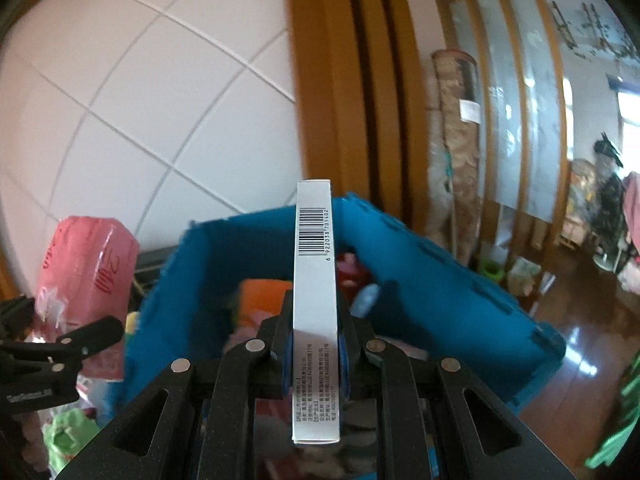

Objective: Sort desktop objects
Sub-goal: 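Carry the tissue pack and medicine box with both grippers over the bin, then open both grippers to drop the tissue pack and box into the bin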

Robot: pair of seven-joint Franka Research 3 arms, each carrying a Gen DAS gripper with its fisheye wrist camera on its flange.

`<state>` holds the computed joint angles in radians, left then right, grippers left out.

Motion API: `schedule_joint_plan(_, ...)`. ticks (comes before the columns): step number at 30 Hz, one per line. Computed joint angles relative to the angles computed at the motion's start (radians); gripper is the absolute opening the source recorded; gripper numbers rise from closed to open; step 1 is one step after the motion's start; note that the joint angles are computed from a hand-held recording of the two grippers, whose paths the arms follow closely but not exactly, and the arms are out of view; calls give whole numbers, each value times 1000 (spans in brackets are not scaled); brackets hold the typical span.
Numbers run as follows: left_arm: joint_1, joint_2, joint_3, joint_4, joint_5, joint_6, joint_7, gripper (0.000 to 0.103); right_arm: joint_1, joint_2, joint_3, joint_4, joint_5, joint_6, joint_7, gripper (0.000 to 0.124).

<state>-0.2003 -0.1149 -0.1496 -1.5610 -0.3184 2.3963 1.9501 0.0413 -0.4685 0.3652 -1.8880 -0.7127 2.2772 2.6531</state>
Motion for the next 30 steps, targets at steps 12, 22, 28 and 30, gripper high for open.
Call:
schedule_joint_plan(12, -33, 68, -62, 82, 151, -79, -108, 85, -14, -2, -45, -49, 9, -34, -73, 16)
schedule_joint_plan(22, -45, 60, -71, 62, 215, -45, -152, 89, -18, 2, -54, -53, 19, -62, -92, 18)
schedule_joint_plan(28, -45, 41, -62, 39, 206, -25, -153, 90, -22, -2, -53, -53, 4, -73, -74, 56)
schedule_joint_plan(30, -45, 35, -59, 30, 198, -18, -153, 90, -22, -4, -51, -53, -2, -75, -71, 74)
